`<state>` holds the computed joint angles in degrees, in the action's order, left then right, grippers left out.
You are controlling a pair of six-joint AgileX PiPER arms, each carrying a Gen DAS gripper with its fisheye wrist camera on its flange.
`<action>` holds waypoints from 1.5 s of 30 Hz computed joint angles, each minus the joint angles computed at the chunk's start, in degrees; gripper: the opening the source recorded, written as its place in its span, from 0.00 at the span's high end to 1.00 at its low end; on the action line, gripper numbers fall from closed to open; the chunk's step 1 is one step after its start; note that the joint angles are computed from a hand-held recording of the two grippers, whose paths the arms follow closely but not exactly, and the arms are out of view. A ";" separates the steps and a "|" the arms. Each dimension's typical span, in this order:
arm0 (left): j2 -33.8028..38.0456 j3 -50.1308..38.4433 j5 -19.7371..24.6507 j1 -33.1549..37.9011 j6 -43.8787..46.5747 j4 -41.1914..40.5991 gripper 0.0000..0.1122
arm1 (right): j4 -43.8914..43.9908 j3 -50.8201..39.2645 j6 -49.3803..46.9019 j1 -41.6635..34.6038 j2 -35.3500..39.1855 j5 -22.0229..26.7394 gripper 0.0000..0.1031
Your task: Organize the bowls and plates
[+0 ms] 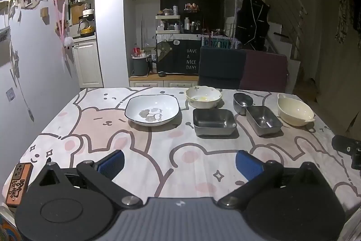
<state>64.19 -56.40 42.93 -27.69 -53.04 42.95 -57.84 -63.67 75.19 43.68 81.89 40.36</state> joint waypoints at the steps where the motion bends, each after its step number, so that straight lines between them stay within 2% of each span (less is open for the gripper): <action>1: -0.02 0.09 -0.08 0.01 -0.08 0.05 0.08 | 0.00 0.00 0.00 0.00 0.00 0.00 0.00; 10: 0.07 -0.92 1.43 -1.33 -0.58 0.15 0.08 | -0.04 -0.12 -0.03 0.08 0.10 0.16 0.00; 15: -0.05 -0.79 0.31 -0.12 0.97 -1.46 0.08 | -0.05 -0.14 -0.04 0.11 0.12 0.19 0.00; 45: -0.01 -0.81 0.23 -0.43 0.47 -1.36 0.08 | 0.17 -0.35 -0.40 0.17 0.22 0.40 0.00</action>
